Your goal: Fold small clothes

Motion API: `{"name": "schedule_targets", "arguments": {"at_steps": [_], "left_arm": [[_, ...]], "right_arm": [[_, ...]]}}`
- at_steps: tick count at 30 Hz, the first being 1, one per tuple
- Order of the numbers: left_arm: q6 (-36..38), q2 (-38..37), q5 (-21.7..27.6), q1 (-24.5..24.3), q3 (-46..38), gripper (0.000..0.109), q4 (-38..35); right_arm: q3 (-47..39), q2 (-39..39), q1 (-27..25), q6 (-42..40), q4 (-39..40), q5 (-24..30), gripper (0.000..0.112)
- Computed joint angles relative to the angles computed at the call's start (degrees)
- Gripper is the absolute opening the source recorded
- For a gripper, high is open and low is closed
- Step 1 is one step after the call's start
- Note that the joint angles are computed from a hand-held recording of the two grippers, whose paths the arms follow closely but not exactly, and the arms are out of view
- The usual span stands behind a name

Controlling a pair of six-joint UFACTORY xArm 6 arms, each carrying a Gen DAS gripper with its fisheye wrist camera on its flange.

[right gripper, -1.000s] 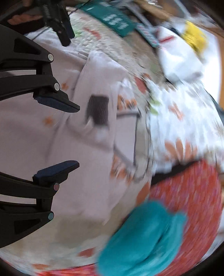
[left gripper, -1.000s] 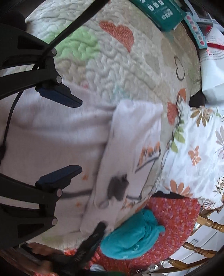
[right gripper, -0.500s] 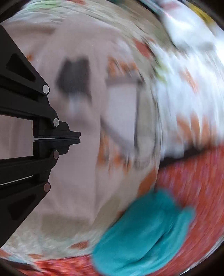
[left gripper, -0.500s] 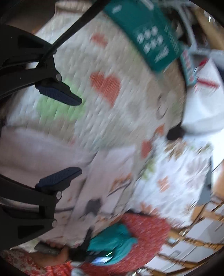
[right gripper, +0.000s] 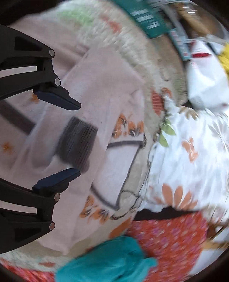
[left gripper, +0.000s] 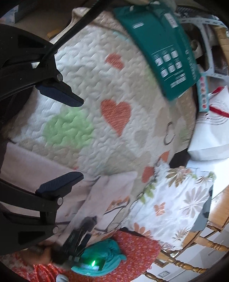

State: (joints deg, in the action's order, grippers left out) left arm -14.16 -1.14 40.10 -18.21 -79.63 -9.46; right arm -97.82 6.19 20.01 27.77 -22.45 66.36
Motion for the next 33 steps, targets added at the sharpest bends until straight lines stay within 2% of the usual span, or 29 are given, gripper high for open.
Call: {"name": "schedule_targets", "arguments": {"at_steps": [2,3,4,6,9,13,16,18,19,20,21,22,25,29,30,33], "left_arm": [[1.0,0.2,0.4,-0.5,0.3,0.075,-0.7],[1.3,0.2,0.5,-0.7,0.4,0.075,-0.8],[1.7,0.2,0.5,-0.8,0.6,0.075,-1.0],[2.7,0.3,0.2,-0.9,0.9,0.075,-1.8],[4.6,0.7,0.1,-0.5,0.9,0.075,-4.2],[6.6,2.1,1.0,-0.6,0.1,0.075,-7.4],[8.0,3.2,2.3,-1.2,-0.7,0.075,-8.7],[9.5,3.8,3.3,-1.5,-1.2,0.075,-9.9],[10.4,4.3,3.9,-1.7,-1.6,0.075,-10.3],[11.7,4.8,4.3,-1.8,-1.9,0.075,-11.4],[13.4,5.5,4.8,-1.9,-2.5,0.075,-13.0],[15.3,6.4,5.6,-1.8,-3.3,0.075,-14.9],[20.9,9.6,9.2,-1.4,-6.0,0.075,-22.2],[27.0,10.9,9.9,-1.5,-6.4,0.088,-29.0],[28.2,10.9,11.0,-1.3,-6.4,0.088,-30.8],[33.0,10.2,15.9,-0.1,-5.5,0.086,-37.7]], "right_arm": [[-3.2,3.9,1.2,0.1,-3.9,2.6,0.068],[-4.0,5.1,1.3,0.1,-5.0,4.8,0.027],[-4.6,5.6,0.8,-0.2,-4.2,6.1,0.004],[-2.6,3.0,-0.7,3.1,-2.8,5.0,0.006],[1.0,-3.0,-2.4,8.8,-4.9,6.0,0.006],[5.0,-8.5,-6.9,13.2,-6.6,11.2,0.007],[8.3,-10.9,-12.6,14.2,-2.3,15.1,0.009],[12.2,-15.2,-14.9,15.9,0.0,14.0,0.011],[14.4,-18.1,-15.2,16.9,0.2,13.1,0.015],[15.8,-20.1,-15.1,17.4,0.0,13.2,0.029],[17.9,-23.0,-15.0,18.1,0.3,13.0,0.049],[20.2,-25.8,-15.0,19.0,1.4,12.5,0.056],[28.7,-34.9,-16.4,21.9,8.8,10.0,0.058],[45.0,-49.4,-20.3,24.2,24.8,-0.7,0.059],[49.4,-53.7,-19.4,26.8,25.7,-5.0,0.059],[55.6,-59.2,-17.6,29.1,31.8,-12.1,0.059]]}}
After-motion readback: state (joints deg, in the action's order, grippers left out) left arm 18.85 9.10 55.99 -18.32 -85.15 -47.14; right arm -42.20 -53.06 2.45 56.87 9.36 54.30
